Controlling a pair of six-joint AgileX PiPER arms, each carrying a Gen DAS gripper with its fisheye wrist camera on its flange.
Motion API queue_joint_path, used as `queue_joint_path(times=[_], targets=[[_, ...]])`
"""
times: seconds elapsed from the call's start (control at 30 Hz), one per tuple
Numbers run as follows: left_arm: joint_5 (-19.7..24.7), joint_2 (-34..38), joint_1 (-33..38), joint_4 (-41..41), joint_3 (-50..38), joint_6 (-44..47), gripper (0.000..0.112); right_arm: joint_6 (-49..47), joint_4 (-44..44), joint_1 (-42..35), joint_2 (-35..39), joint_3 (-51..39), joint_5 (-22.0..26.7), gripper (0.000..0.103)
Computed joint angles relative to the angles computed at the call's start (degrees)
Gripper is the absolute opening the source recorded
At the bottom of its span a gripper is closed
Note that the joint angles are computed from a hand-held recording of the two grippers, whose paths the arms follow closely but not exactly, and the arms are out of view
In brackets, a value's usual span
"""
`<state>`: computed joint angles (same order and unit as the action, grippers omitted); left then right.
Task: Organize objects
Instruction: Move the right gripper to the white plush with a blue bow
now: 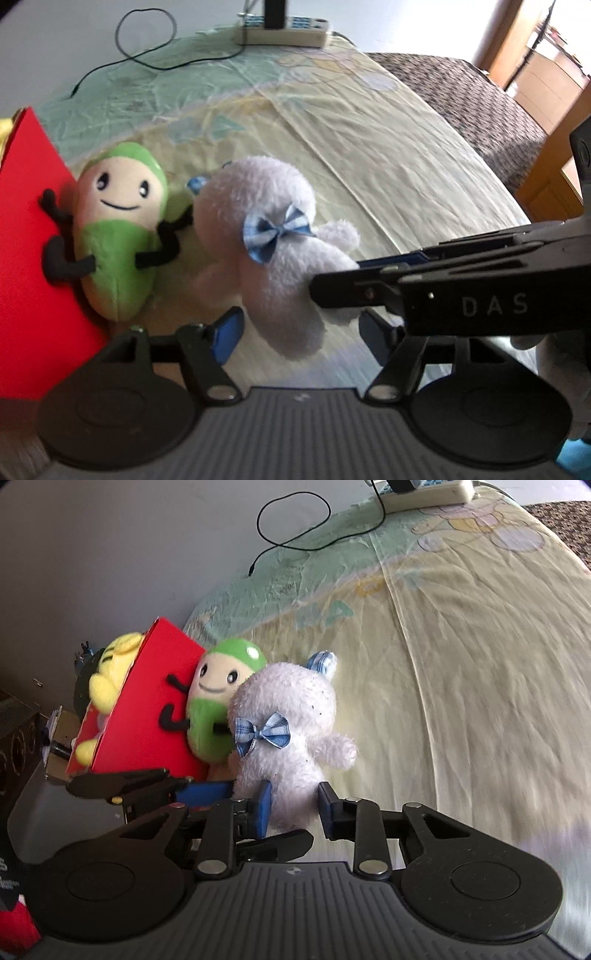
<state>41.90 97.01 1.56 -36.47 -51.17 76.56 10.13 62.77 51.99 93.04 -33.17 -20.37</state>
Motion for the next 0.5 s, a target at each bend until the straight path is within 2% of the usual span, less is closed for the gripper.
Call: queue_joint_path(times=[0.1,0.27,0.37,0.5], targets=[[1.4,-1.3,0.7,0.3,1.4,1.9,0.081,-2.6,5.5,3.4,-1.0,0.7,-0.7,0.029],[3.0,-2.9,2.2,1.2,3.9,4.8,0.082,-4.2,11.0,7.5,-2.2,1.5,-1.4,0.030],[3.6,-4.0,3.7,0.5,5.1,7.1,0.083,-5.9,14.5,9.1,-2.8,1.8,-3.0,0.034],[4.5,-3.3,5.6,-1.0,3.7,7.0,0.084,0.7,11.8,9.6,-4.1,3.9,-6.8,0.039]])
